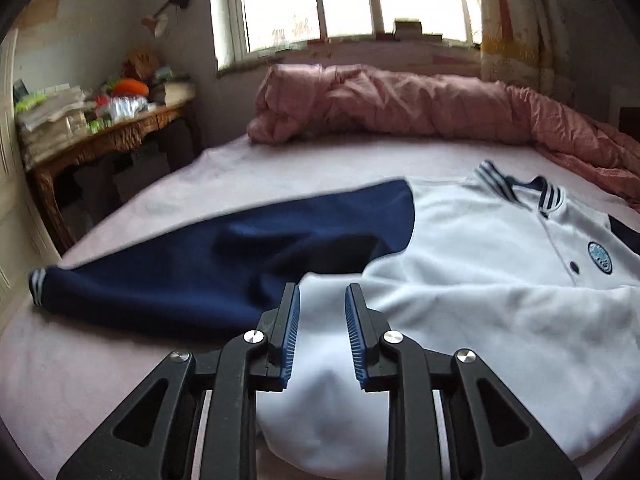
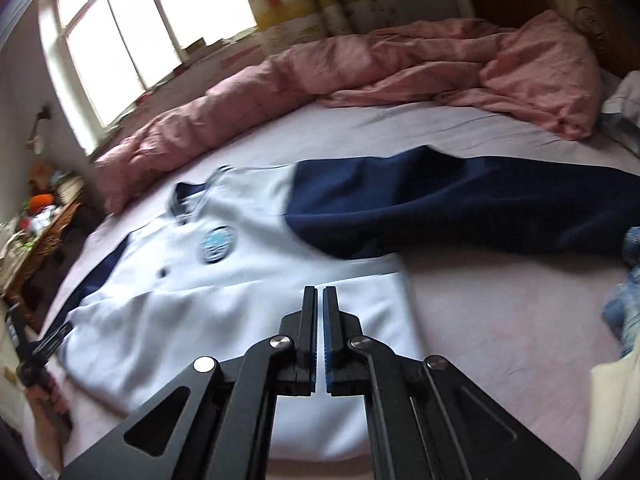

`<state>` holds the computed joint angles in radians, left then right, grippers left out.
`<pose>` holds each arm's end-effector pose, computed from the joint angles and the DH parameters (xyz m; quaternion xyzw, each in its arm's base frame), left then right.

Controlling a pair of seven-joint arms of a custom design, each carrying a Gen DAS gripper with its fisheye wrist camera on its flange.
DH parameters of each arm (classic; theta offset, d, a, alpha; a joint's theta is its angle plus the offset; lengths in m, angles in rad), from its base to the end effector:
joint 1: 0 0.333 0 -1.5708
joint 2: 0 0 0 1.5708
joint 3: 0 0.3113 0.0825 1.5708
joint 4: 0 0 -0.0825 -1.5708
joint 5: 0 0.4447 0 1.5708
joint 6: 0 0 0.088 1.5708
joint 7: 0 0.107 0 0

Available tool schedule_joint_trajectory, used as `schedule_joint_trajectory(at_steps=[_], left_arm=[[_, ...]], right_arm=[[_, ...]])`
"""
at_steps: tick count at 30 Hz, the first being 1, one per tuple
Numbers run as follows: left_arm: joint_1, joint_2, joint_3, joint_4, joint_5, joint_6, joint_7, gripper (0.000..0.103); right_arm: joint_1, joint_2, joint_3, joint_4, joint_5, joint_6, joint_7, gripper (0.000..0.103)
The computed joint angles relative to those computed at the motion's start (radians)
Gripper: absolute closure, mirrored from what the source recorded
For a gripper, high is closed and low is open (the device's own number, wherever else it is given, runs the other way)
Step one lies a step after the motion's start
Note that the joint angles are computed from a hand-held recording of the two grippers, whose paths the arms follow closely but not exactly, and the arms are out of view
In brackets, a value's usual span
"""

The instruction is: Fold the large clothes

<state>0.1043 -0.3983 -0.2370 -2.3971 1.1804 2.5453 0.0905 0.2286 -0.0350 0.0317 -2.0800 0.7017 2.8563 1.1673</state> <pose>0.5168 -0.0852 0.4826 -0.7389 0.4489 -0.2091 0.4570 0.6247 0.1303 0.4961 -0.6598 0.6160 -0.1371 0.4079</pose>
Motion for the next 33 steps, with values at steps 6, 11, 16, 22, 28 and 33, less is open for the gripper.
schedule_joint_trajectory(at_steps=[6, 11, 16, 22, 28, 33], left_arm=[[-0.042, -0.093, 0.016, -0.025, -0.062, 0.216, 0.074, 0.080], [-0.097, -0.040, 0.012, -0.004, -0.223, 0.334, 0.241, 0.079], [-0.117, 0.027, 0.017, 0.014, -0.374, 0.353, 0.379, 0.079], [-0.287, 0.162, 0.139, 0.048, -0.807, 0.267, 0.743, 0.079], [-0.271, 0.164, 0.131, -0.005, -0.929, 0.366, 0.821, 0.079], [-0.180, 0.160, 0.035, 0.010, -0.806, 0.338, 0.739, 0.077]], right_arm=[[0.065, -0.017, 0.042, -0.010, 0.000, -0.111, -0.061, 0.099], [0.102, 0.006, 0.065, 0.002, -0.058, -0.186, -0.058, 0.098], [0.097, 0.037, 0.062, 0.038, -0.201, -0.317, 0.015, 0.098], [0.081, 0.049, 0.054, 0.054, -0.089, -0.347, -0.004, 0.098], [0.100, 0.050, 0.069, 0.028, -0.173, -0.229, 0.025, 0.098], [0.109, 0.046, 0.073, 0.006, -0.198, -0.168, 0.057, 0.098]])
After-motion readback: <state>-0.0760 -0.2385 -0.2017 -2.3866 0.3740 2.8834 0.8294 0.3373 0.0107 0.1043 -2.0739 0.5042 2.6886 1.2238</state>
